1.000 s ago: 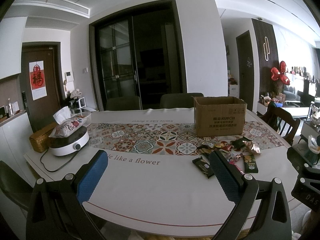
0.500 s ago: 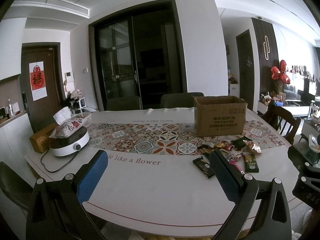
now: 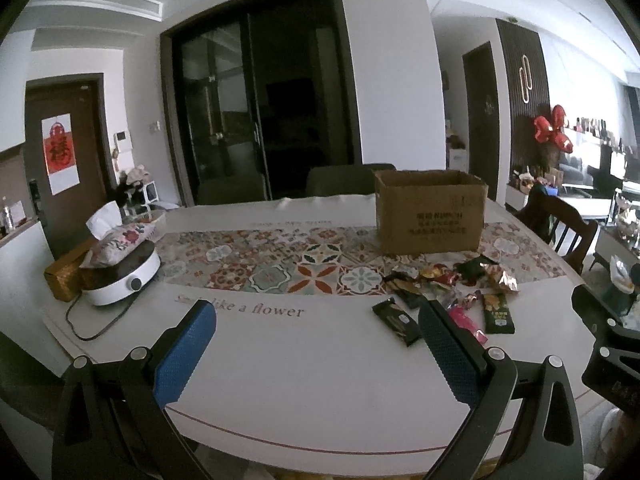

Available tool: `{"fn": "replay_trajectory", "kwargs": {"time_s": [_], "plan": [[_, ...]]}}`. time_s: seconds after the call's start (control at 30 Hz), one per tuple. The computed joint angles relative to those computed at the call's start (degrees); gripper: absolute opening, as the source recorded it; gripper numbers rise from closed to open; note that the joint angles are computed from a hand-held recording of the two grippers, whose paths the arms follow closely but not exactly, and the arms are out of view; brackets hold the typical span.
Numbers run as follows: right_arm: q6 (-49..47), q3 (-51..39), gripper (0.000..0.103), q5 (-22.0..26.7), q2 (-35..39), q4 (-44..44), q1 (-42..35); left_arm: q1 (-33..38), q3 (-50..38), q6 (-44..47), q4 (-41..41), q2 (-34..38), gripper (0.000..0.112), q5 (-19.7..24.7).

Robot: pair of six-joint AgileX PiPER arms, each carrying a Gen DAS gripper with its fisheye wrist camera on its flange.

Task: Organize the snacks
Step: 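Lower both grippers toward the snack pile in front of the cardboard box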

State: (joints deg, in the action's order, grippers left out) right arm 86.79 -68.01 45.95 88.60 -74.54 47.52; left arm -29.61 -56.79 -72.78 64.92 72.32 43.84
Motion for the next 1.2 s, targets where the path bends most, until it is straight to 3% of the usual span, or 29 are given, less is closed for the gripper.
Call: {"fn": "replay_trajectory", "kwargs": {"time_s": [0.43, 0.67, 0.9, 1.2], "plan": [[-9.24, -8.12, 0.102, -7.74, 8.68, 9.7, -9.06, 5.22, -11.41, 9.89, -8.4, 14.01, 0.096, -5.03], [-18.7, -16.55, 0.102, -10.1, 15.92, 22.08, -14.29, 9.2, -21.41, 21.77, -21.16, 22.93, 0.088, -6.22], [-27.42, -25.4, 0.097, -7.9, 23.55, 32.86, -18.26, 11.72, -30.74, 32.52, -33.83, 31.93, 0.084, -3.73], [-39.78, -36.82, 0.088, -3.35, 32.69, 45.37, -21.28, 14.52, -46.88, 43.64, -47.85, 44.78, 0.077, 4.6]]}}
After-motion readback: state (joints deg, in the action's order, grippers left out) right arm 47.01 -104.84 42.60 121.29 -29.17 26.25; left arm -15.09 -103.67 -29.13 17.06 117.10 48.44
